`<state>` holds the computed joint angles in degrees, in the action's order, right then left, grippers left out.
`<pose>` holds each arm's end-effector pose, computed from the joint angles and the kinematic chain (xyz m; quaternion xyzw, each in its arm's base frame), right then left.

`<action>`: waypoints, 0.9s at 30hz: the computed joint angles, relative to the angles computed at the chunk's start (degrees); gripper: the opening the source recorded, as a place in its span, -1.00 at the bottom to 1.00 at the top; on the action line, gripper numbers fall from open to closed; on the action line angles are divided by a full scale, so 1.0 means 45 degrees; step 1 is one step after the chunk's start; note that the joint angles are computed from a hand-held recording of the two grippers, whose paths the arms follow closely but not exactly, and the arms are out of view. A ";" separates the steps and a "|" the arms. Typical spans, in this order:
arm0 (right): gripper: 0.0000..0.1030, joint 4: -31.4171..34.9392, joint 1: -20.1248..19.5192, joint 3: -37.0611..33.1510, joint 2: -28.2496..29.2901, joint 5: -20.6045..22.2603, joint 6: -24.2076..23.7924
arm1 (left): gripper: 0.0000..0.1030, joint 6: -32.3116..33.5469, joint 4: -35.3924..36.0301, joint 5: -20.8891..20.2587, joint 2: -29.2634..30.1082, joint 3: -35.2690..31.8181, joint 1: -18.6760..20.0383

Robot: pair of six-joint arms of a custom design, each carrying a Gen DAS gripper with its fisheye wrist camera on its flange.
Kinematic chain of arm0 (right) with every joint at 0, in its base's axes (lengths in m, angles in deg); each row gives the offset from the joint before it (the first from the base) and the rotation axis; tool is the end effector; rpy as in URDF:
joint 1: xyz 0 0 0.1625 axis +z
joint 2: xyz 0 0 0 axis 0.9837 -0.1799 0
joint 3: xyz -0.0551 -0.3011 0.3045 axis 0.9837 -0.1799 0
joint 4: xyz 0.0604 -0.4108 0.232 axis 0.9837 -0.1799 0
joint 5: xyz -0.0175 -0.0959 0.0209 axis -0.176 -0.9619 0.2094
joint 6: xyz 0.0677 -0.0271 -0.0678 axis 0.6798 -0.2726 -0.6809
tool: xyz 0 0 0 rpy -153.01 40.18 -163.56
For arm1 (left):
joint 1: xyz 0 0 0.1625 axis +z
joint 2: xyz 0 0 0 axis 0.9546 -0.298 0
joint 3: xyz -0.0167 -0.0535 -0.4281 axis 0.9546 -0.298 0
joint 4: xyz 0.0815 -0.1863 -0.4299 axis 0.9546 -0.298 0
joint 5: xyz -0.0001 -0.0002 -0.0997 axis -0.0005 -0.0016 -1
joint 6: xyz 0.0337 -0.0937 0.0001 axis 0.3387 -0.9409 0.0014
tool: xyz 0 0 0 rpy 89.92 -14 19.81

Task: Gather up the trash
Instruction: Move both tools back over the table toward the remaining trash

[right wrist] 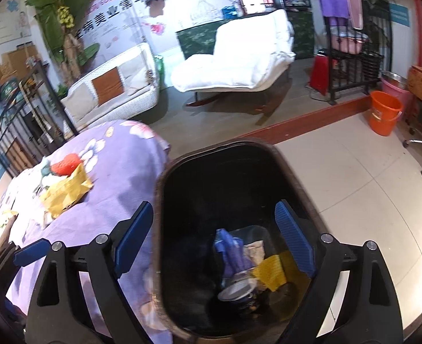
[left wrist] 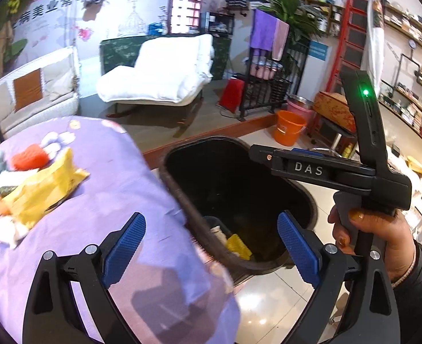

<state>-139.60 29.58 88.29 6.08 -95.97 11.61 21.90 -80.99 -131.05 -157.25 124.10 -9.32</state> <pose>0.2662 -0.5908 0.0725 -0.0673 -0.8177 0.4903 0.2939 -0.1356 -0.6127 0.2551 0.4869 0.8421 -0.2000 0.1173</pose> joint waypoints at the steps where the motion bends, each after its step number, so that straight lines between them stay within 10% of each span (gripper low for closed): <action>1: 0.68 0.0142 0.0026 -0.0122 0.0076 0.0091 -0.0047 | 0.80 -0.0014 -0.0105 0.0068 -0.0045 -0.0002 0.0049; 27: 0.68 0.3571 0.0748 -0.3688 0.2209 0.2533 -0.1222 | 0.79 -0.0509 -0.0496 0.2429 0.0265 -0.2745 0.2250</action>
